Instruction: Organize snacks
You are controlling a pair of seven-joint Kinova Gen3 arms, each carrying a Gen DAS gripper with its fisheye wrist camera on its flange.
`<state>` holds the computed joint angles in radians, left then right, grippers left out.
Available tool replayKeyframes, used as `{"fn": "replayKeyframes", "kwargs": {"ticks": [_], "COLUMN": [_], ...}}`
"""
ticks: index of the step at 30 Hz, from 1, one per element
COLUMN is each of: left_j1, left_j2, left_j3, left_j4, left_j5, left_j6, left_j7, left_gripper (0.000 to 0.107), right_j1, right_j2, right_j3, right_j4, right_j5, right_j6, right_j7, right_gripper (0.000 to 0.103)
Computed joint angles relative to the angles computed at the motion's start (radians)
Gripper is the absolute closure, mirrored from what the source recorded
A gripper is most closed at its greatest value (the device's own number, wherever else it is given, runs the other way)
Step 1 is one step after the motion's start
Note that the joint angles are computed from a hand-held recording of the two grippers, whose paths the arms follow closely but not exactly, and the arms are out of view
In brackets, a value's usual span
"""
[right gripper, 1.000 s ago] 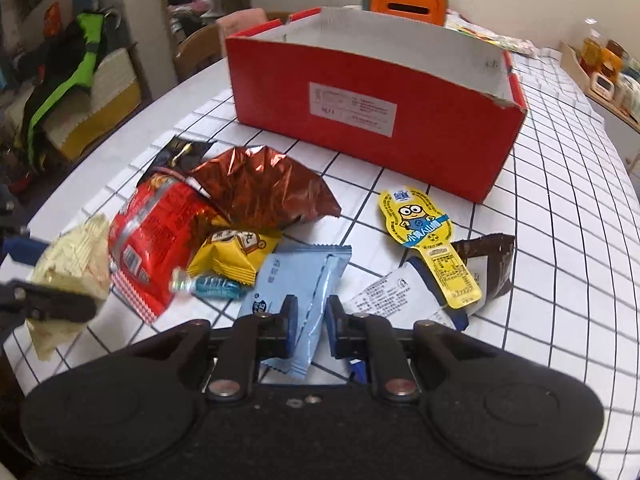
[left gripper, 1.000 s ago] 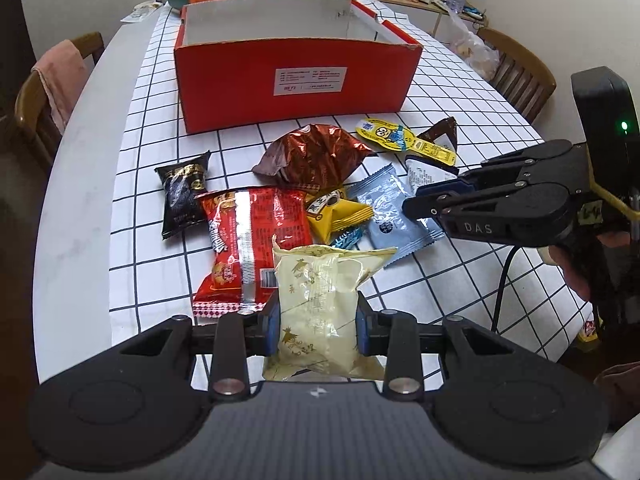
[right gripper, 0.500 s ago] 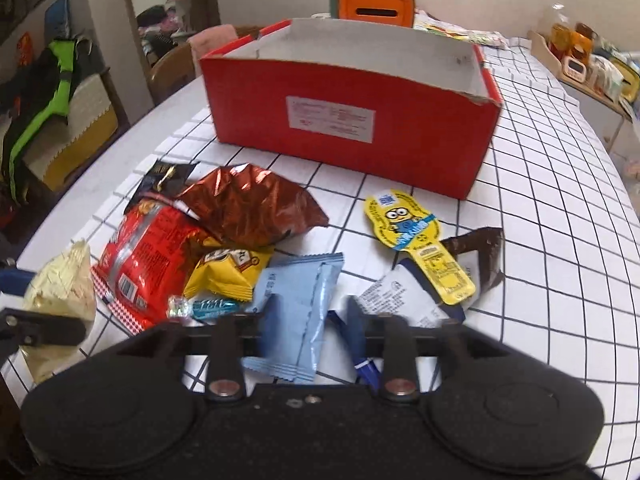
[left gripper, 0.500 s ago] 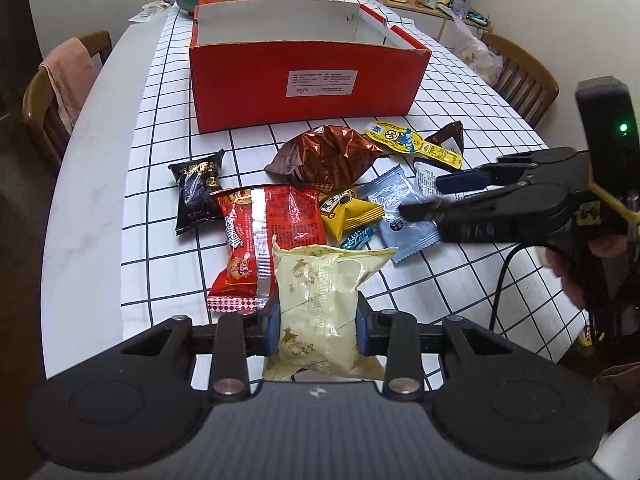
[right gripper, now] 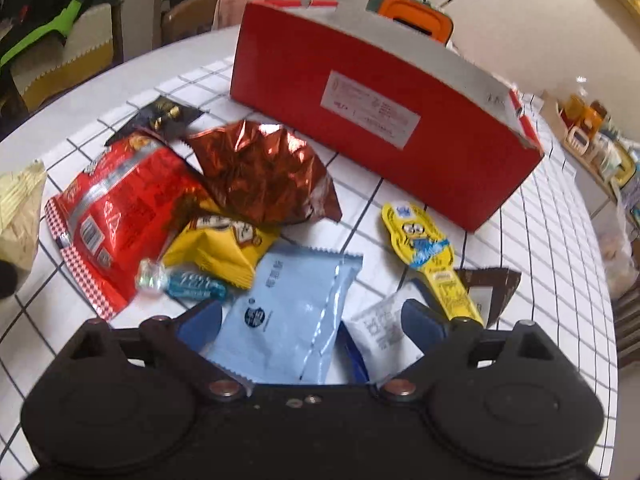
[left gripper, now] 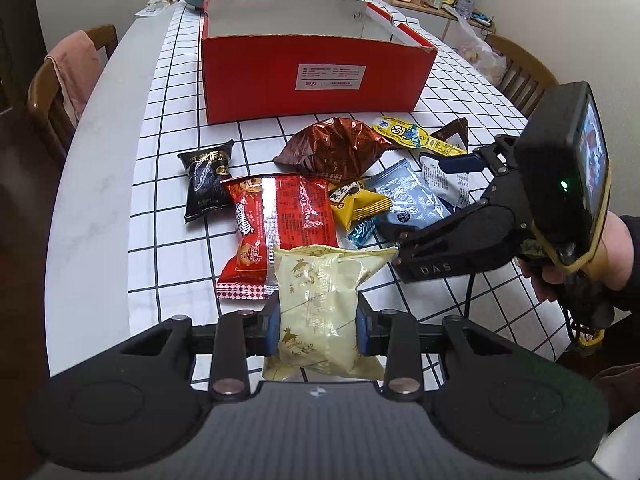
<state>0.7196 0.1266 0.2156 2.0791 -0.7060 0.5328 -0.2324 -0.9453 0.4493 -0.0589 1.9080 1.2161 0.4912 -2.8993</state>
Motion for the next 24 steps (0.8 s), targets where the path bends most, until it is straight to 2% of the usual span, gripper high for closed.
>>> {"fn": "replayKeyframes", "kwargs": {"ticks": [2, 4, 8, 12, 15, 24], "left_j1": [0.0, -0.001, -0.001, -0.005, -0.004, 0.003], "left_j2": [-0.002, -0.002, -0.002, -0.005, -0.005, -0.001], "left_j3": [0.0, 0.001, 0.001, 0.0, 0.001, 0.0], "left_j4": [0.002, 0.003, 0.002, 0.008, 0.008, -0.014], "left_j5": [-0.001, -0.002, -0.001, -0.004, -0.008, -0.042], "left_j6": [0.0, -0.001, -0.001, -0.005, -0.003, 0.018], "left_j7": [0.001, 0.002, 0.002, 0.008, 0.012, 0.042], "left_gripper": [0.073, 0.073, 0.073, 0.073, 0.073, 0.073], "right_j1": [-0.008, -0.004, 0.016, 0.035, 0.038, 0.094], "right_j2": [0.005, 0.005, -0.002, -0.007, -0.013, -0.093], "right_j3": [0.007, 0.007, 0.001, -0.016, -0.012, -0.015], "right_j4": [-0.004, -0.002, 0.014, 0.017, 0.022, 0.076], "right_j5": [0.015, 0.026, 0.073, 0.076, 0.079, 0.093], "right_j6": [0.013, 0.01, -0.032, -0.058, -0.068, -0.141], "right_j7": [-0.023, -0.038, -0.067, -0.05, -0.064, -0.176], "right_gripper": [0.019, 0.022, 0.034, 0.051, 0.055, 0.056]}}
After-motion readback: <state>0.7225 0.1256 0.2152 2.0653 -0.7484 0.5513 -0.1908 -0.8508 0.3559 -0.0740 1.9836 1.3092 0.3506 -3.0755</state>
